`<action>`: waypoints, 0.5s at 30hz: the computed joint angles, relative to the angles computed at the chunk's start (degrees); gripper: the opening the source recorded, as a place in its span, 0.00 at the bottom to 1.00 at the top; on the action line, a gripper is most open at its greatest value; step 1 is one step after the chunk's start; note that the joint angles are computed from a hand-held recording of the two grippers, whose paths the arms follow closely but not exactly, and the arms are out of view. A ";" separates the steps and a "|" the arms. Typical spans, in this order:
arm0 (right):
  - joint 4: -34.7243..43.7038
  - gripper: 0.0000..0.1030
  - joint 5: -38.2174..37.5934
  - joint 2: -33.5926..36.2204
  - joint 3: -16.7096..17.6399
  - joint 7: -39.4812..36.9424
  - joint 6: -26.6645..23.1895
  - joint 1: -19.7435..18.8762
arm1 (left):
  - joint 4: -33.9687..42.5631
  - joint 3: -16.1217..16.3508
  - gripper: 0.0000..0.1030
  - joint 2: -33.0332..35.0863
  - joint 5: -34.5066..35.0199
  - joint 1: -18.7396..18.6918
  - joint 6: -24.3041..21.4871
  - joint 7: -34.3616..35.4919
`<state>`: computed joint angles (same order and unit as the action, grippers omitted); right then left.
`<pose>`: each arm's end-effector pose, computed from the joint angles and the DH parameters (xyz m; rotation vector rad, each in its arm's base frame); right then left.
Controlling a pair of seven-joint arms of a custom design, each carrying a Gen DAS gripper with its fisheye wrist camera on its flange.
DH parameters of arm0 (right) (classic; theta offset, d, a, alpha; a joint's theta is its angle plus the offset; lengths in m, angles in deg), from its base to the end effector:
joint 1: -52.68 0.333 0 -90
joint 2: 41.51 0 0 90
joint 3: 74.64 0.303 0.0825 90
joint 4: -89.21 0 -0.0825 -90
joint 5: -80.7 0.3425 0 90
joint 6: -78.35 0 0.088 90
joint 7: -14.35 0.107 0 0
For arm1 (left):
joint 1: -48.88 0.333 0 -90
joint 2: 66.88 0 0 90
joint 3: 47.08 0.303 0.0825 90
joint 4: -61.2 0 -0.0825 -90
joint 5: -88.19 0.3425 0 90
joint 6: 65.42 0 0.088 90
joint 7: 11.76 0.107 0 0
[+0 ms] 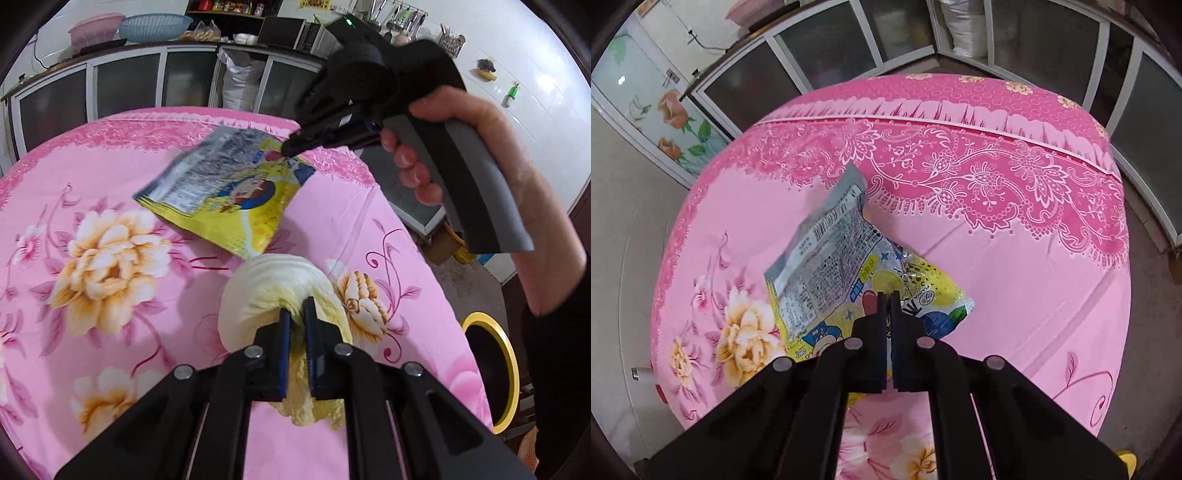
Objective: Collect trash
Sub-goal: 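Lift the cabbage leaf with the left tool while the right tool lifts the snack bag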
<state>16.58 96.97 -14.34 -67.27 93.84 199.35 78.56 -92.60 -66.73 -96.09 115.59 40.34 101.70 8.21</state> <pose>0.5760 0.3683 0.5245 -2.3692 1.1938 0.0864 0.3284 -0.2165 0.4697 -2.0753 1.5645 -0.9386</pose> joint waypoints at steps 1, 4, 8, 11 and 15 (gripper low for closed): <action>-0.82 0.02 0.56 -0.72 0.15 -0.19 0.27 -0.24 | -0.74 0.45 0.06 -0.96 -0.03 -0.24 0.39 0.18; -3.47 0.00 1.19 -3.01 0.27 -0.10 1.53 -0.35 | -2.69 0.76 0.06 -5.74 -0.32 -1.24 -0.87 0.60; -7.04 0.00 1.11 -6.21 0.16 0.01 3.37 -0.32 | -4.76 1.10 0.06 -10.68 -1.39 -2.40 -2.84 1.21; -8.52 0.00 2.22 -7.69 0.42 -0.14 2.81 -0.85 | -6.57 1.45 0.06 -14.58 -2.57 -3.30 -4.56 1.34; -6.77 0.01 5.46 -6.56 1.11 -1.57 -1.14 -1.93 | -7.95 1.79 0.06 -17.75 -3.68 -4.05 -6.38 1.76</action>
<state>9.80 102.43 -20.90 -66.16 92.27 198.20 76.64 -100.54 -64.94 -113.84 111.91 36.29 95.32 9.97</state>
